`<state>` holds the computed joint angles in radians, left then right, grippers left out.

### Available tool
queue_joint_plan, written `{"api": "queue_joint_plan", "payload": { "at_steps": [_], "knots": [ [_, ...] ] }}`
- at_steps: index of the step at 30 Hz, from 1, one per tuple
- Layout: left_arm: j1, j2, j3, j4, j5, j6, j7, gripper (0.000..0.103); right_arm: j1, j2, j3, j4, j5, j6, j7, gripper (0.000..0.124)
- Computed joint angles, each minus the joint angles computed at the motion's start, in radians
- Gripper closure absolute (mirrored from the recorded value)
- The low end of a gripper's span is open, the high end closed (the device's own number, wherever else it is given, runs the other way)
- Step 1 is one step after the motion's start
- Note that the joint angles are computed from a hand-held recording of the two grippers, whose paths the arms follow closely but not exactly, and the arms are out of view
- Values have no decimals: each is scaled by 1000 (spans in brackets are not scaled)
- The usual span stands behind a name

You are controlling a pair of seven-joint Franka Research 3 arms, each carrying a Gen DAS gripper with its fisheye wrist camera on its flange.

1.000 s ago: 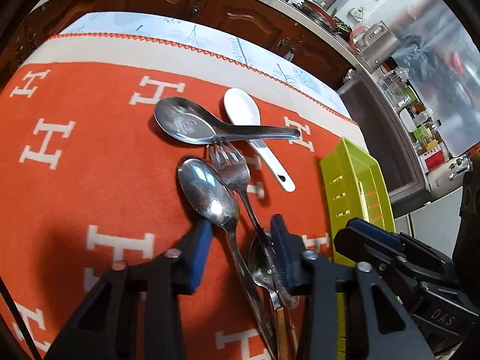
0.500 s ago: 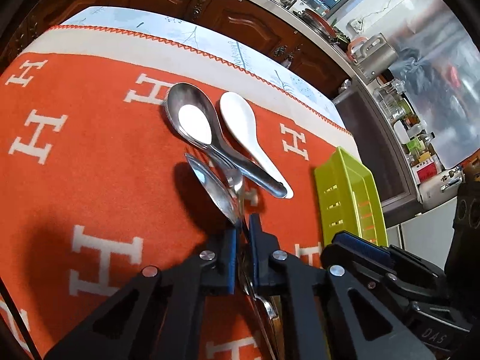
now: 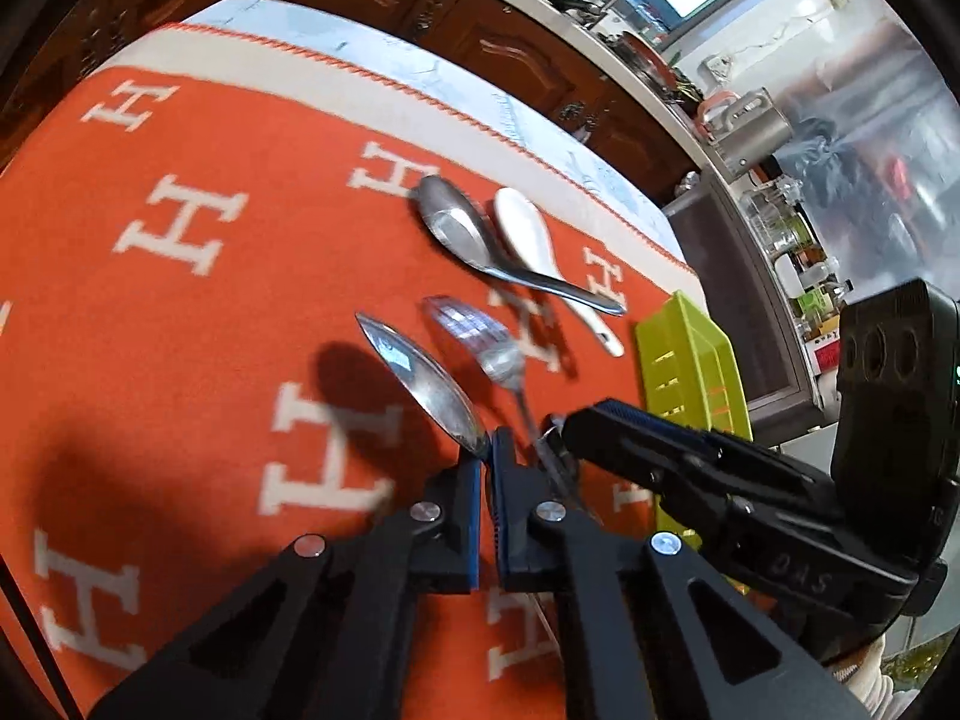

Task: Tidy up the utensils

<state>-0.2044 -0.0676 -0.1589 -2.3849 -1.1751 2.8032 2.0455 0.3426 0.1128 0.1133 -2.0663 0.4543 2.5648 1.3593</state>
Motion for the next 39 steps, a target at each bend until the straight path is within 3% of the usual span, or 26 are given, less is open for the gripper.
{"api": "queue_joint_plan", "payload": {
  "at_steps": [6, 13, 24, 32, 35, 39],
  "knots": [
    [8, -41, 21, -44, -69, -18, 47, 102, 16, 71, 12, 65, -21, -3, -4, 95],
    [14, -59, 37, -65, -125, -34, 86, 102, -9, 143, 37, 121, 88, -25, -81, 101],
    [23, -72, 38, -78, -165, -40, 111, 102, -8, 154, 37, 138, 129, -62, -119, 105],
    [24, -82, 41, -81, -160, -48, 111, 102, -62, 185, 52, 171, 319, -146, -175, 105],
    [22, -85, 41, -81, -151, -47, 102, 102, -47, 179, 46, 161, 302, -118, -187, 106],
    [19, -87, 41, -80, -133, -43, 83, 102, 15, 144, 31, 113, 151, -2, -143, 113]
  ]
}}
